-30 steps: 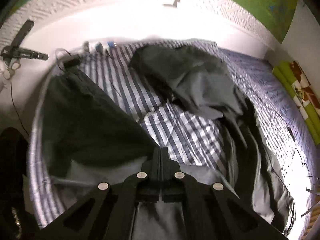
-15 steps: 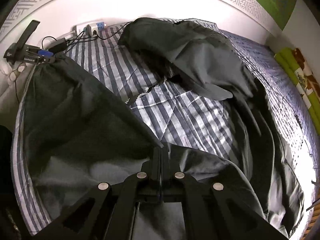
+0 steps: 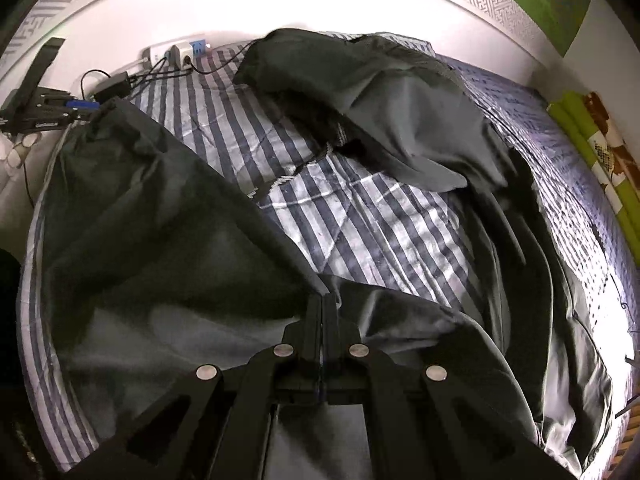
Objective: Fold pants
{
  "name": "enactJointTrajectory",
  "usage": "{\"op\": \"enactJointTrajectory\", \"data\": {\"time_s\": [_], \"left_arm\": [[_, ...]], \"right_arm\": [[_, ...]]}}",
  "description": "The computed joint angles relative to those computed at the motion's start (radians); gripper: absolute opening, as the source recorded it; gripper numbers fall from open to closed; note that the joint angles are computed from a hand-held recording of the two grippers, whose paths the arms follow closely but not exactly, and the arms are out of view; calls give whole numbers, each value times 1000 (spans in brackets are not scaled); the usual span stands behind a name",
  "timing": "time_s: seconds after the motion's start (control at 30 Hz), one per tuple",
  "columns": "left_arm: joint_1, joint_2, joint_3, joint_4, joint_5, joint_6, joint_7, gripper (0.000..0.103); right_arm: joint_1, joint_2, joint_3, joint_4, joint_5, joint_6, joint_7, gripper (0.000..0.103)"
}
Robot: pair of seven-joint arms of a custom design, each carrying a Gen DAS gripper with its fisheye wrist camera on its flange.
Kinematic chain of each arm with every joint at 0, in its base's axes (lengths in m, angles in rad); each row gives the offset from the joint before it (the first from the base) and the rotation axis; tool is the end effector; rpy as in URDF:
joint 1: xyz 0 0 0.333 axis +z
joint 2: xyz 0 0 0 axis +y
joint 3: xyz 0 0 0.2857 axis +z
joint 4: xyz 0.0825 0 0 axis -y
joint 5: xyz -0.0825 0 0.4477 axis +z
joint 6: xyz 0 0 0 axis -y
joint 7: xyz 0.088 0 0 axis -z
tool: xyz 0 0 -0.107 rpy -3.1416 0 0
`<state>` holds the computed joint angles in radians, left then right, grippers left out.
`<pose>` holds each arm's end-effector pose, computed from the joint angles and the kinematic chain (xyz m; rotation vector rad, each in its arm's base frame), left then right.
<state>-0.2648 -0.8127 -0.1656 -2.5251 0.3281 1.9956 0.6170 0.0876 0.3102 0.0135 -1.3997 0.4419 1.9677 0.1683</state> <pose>0.3890 -0.1593 0.5310 -2.2644 1.4014 -0.2929 0.7274 0.1003 0.5248 -2.6564 0.2508 -0.2633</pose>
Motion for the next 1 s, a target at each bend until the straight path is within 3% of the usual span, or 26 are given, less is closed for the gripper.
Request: {"op": "enactJointTrajectory", "data": {"time_s": [0.1,0.17,0.27,0.43,0.53,0.63,0.8,1.0], "left_arm": [[2,22,-23,28,23,-41,9,4],[-7,-20,-12,11,9,-19,-10,3],[-18,-81,-24,11,5,-52,-40,3],[-52,-174,-58,43,-7,-156,-97,3],[-78,-244,-73,59,-16,-194,-150,3],[-97,-277,-100,101,-14,-273,-195,3],[-109,-252,-32,109,-39,-335,-187,3],[-32,-155,98,36,-78,-242,-107,3]], "right_arm": [[-1,8,-2,11,0,1,14,0],[-4,4,-2,10,3,-1,13,0],[-16,-12,-2,11,21,-27,-5,0],[-44,-46,-10,19,61,-88,-47,0],[-71,-66,-16,40,98,-164,-89,0],[-114,-63,-22,107,173,-317,-140,0],[-88,-10,-12,169,154,-352,-101,0],[-1,299,24,486,57,-349,156,0]]}}
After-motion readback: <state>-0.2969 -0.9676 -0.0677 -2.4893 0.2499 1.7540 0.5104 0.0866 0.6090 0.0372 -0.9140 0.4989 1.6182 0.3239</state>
